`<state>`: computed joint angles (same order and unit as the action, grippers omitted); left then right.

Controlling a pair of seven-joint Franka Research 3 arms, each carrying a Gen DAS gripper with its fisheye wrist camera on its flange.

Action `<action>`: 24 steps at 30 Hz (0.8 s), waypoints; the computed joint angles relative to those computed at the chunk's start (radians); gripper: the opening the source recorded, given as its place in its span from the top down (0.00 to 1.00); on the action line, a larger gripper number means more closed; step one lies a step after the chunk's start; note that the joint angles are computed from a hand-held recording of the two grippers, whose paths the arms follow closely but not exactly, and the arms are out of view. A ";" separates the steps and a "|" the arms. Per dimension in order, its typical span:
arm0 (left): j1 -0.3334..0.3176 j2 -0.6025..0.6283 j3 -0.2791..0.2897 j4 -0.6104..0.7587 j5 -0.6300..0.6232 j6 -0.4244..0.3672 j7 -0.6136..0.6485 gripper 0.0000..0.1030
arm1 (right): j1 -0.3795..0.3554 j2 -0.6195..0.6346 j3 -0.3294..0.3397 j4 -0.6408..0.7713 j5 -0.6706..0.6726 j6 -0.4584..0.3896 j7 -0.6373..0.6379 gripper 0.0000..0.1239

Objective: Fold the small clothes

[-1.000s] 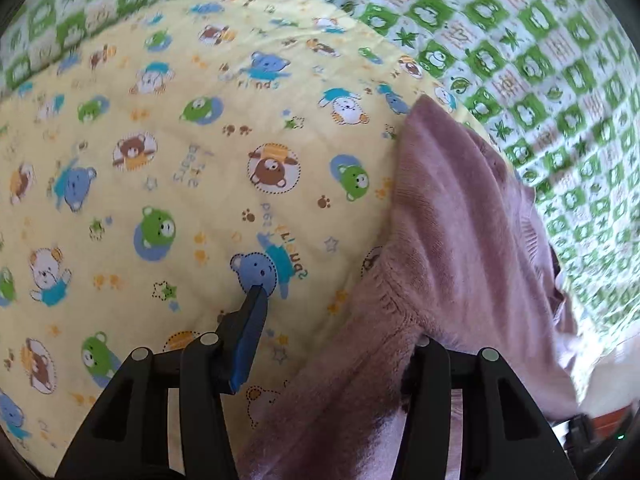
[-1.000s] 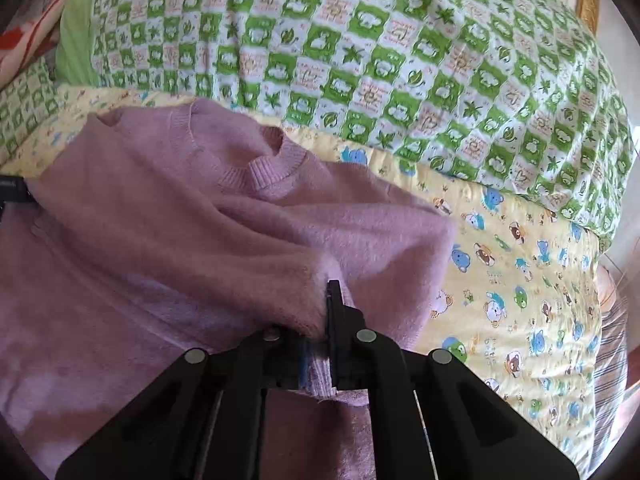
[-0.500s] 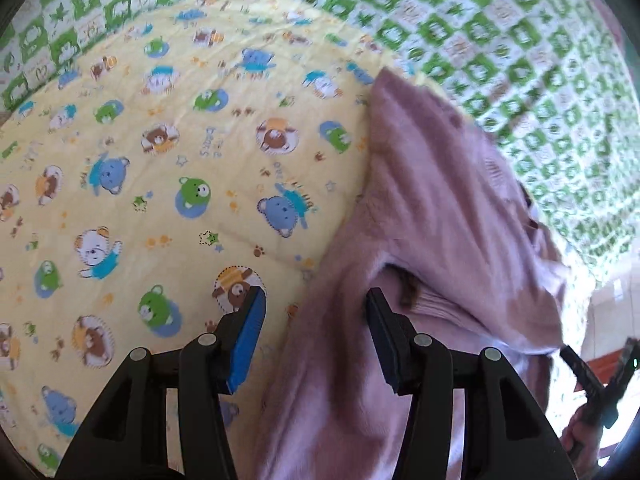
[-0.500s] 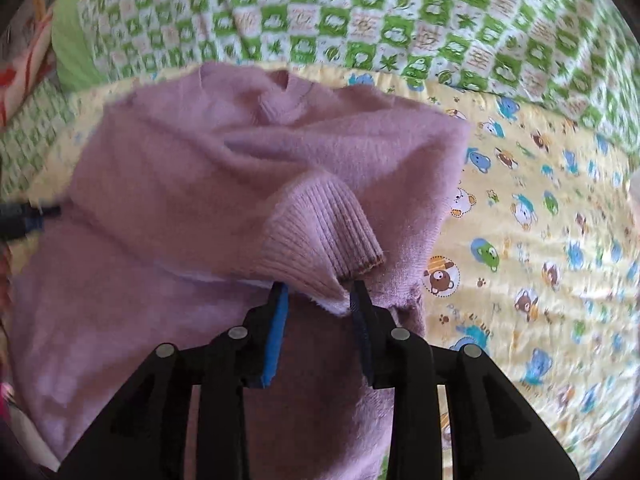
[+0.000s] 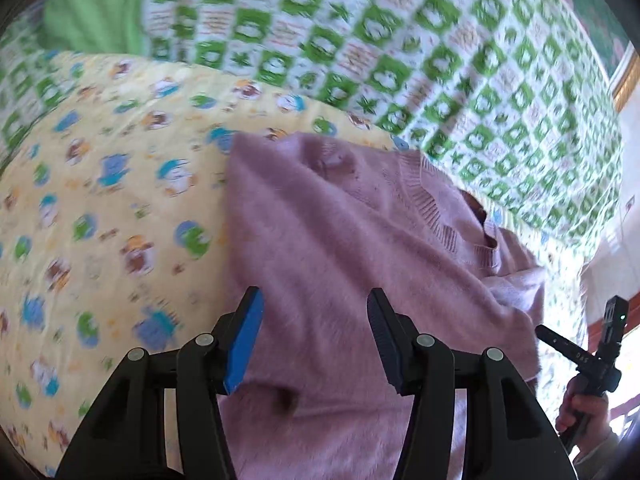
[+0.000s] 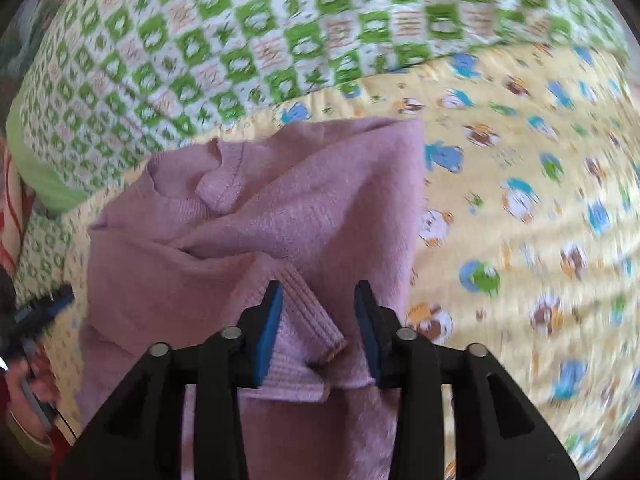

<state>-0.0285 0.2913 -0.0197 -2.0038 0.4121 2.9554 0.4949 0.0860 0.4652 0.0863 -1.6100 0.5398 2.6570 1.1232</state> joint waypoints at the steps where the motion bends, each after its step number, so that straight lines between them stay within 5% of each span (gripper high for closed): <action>1: 0.013 0.028 -0.016 0.031 -0.020 -0.013 0.025 0.47 | 0.019 0.029 -0.018 0.046 -0.054 -0.041 0.009 0.56; 5: 0.014 0.106 -0.023 0.119 -0.047 -0.085 0.069 0.47 | 0.050 0.091 -0.029 0.125 -0.165 -0.100 -0.050 0.55; 7: 0.002 0.126 -0.006 0.139 -0.040 -0.107 0.059 0.47 | 0.056 0.089 -0.033 0.116 -0.196 -0.120 -0.072 0.89; 8: -0.006 0.129 0.006 0.142 -0.031 -0.111 0.044 0.47 | 0.058 0.089 -0.035 0.126 -0.208 -0.143 -0.074 0.96; 14: -0.044 0.147 0.060 0.160 0.045 -0.139 -0.078 0.53 | 0.048 -0.004 -0.018 0.047 -0.159 0.038 -0.154 0.96; 20: -0.042 0.144 0.050 0.170 0.082 -0.170 -0.106 0.53 | 0.151 0.124 -0.155 0.179 -0.404 -0.082 0.044 0.92; 22: -0.044 0.122 0.048 0.150 0.098 -0.173 -0.112 0.52 | 0.145 0.114 -0.146 0.143 -0.419 -0.047 0.072 0.90; 24: -0.047 0.086 0.047 0.114 0.118 -0.187 -0.122 0.52 | 0.131 0.080 -0.128 0.096 -0.402 -0.009 0.097 0.76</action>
<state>-0.0755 0.3776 0.0274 -1.8901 0.5301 2.7689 0.3726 0.2172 0.5457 -0.0417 -1.5139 0.1374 2.6477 1.2199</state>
